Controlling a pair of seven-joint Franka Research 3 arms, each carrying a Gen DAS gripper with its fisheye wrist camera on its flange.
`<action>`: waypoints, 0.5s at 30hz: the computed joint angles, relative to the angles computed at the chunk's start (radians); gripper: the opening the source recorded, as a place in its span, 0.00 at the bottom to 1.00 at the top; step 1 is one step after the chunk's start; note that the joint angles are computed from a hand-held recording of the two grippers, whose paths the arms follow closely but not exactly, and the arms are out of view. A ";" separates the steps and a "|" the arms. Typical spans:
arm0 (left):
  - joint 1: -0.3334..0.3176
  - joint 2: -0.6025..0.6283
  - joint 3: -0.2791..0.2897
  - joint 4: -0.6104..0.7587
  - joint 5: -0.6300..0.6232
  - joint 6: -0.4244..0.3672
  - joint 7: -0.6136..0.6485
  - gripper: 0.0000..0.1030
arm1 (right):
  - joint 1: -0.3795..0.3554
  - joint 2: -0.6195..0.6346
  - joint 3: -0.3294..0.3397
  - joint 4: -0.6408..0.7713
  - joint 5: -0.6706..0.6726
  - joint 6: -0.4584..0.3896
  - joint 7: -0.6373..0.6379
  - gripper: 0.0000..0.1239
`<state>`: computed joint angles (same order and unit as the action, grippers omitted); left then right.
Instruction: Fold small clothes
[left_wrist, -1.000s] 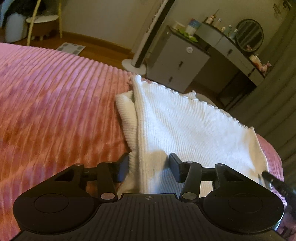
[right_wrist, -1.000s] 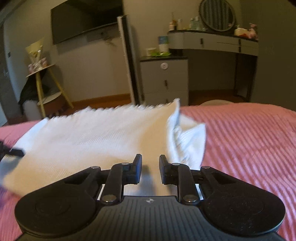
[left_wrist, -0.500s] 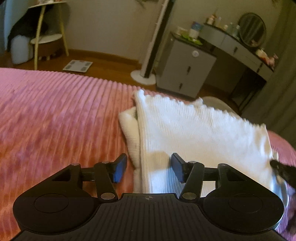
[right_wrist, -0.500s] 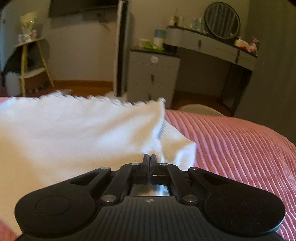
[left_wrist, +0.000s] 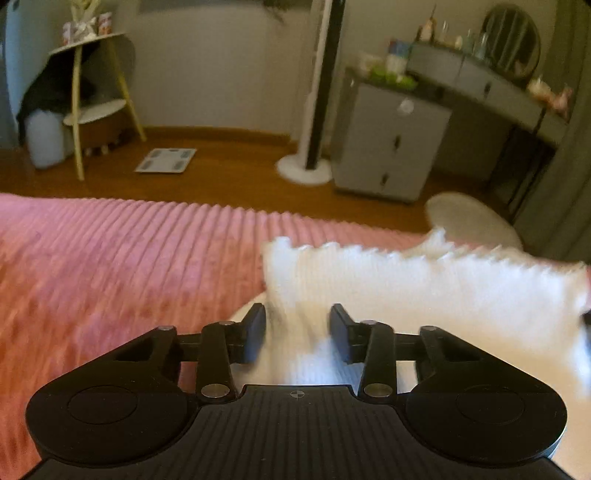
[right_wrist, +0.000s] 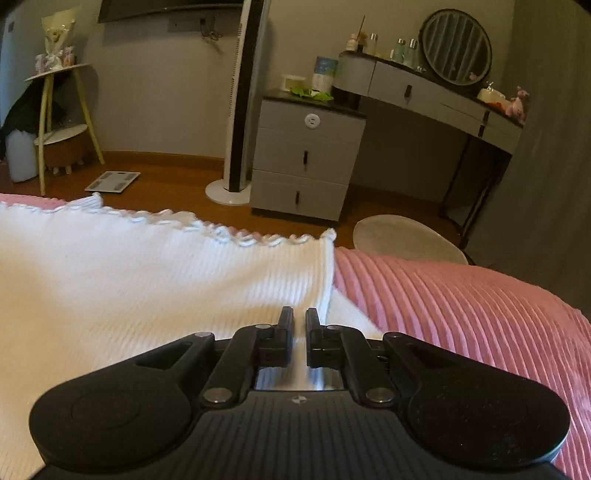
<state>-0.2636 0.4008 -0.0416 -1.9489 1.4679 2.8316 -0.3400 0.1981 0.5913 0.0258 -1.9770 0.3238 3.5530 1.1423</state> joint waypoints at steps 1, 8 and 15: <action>0.002 0.001 0.007 0.001 0.031 0.021 -0.036 0.44 | -0.026 0.002 0.022 0.009 -0.008 -0.004 0.019 0.12; 0.051 0.022 -0.015 0.027 0.126 0.088 -0.144 0.52 | -0.273 0.025 0.210 0.026 -0.236 -0.036 0.243 0.37; 0.025 0.036 0.001 0.056 0.169 0.086 -0.153 0.11 | -0.325 0.039 0.266 0.056 -0.316 -0.111 0.268 0.06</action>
<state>-0.2388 0.4367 -0.0402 -1.8926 1.6367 2.9180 -0.4935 -0.1271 0.6299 0.2923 -1.9215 0.0081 3.4416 1.4099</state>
